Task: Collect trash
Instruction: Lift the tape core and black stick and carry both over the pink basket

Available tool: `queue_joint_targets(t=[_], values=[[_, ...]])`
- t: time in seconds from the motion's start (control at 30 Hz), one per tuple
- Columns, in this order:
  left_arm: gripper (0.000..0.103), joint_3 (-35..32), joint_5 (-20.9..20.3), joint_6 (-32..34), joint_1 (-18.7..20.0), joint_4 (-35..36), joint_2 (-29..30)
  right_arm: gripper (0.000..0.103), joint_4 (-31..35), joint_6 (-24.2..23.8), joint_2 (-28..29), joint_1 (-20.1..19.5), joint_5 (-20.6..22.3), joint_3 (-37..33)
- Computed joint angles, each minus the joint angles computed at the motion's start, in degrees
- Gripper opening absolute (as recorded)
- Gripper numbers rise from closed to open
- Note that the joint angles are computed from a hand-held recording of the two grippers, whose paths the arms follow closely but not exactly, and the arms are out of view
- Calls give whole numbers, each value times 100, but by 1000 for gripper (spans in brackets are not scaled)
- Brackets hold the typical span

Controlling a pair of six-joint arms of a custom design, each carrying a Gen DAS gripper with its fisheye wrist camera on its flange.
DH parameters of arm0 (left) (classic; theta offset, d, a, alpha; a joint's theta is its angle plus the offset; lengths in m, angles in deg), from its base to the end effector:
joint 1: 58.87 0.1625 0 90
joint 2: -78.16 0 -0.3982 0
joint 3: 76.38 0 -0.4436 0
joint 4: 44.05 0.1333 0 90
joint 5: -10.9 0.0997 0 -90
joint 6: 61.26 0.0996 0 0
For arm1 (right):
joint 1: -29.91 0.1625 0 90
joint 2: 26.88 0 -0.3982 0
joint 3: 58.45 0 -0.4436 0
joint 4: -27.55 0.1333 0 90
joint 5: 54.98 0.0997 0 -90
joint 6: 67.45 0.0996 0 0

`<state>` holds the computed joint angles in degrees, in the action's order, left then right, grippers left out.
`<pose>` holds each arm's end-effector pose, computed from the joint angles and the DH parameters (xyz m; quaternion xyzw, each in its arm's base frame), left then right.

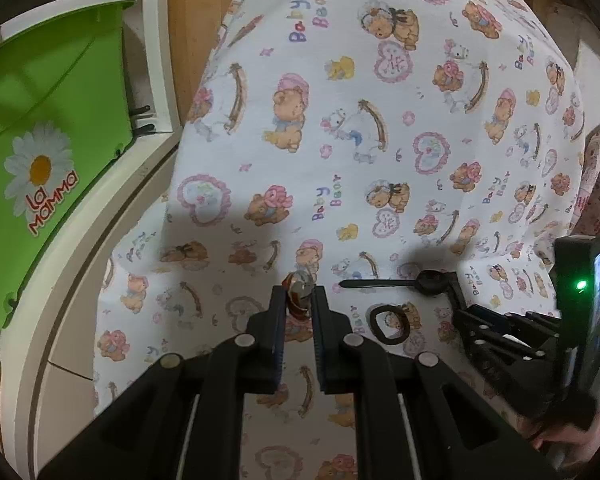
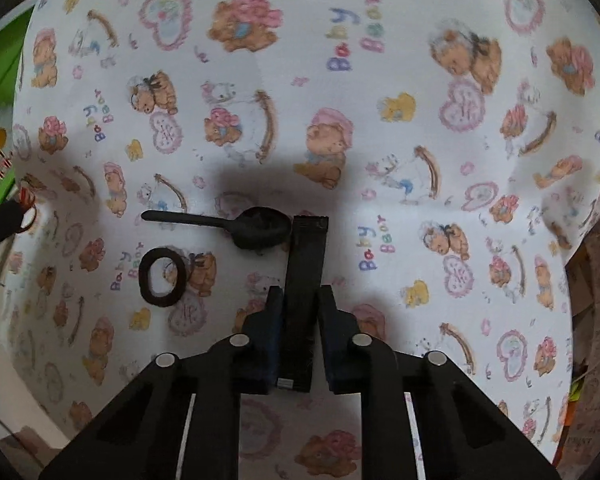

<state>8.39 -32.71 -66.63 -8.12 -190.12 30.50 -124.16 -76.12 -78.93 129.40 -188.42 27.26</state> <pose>-0.3082 -0.7019 0.1566 0.2021 0.8862 -0.2875 0.3019 0.1853 -0.7153 0.2137 0.0537 -0.9042 0.2277 0.3574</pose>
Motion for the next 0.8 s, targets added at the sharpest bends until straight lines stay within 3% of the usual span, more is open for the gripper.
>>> queue_joint_targets(t=[0.1,0.2,0.33,0.47,0.53,0.6,0.8], values=[[11,26,-10,-164,10,-4,-36,15,131,141,-258,-153,513,109],[11,30,-48,-206,16,-29,-53,15,-277,-132,-492,-241,784,353],[11,56,-101,-60,-21,-165,-49,15,-439,-316,-854,-394,1451,600],[11,17,-131,246,-71,-40,-32,15,-712,-667,-1181,-324,1617,947],[11,80,36,411,-98,-143,-26,15,-673,-598,-1270,-276,1584,1027],[11,137,4,253,-71,-43,-73,15,-552,-452,-1380,-268,1813,1122],[11,440,-152,5,-121,4,-250,15,-701,-705,-1785,-166,1978,1495]])
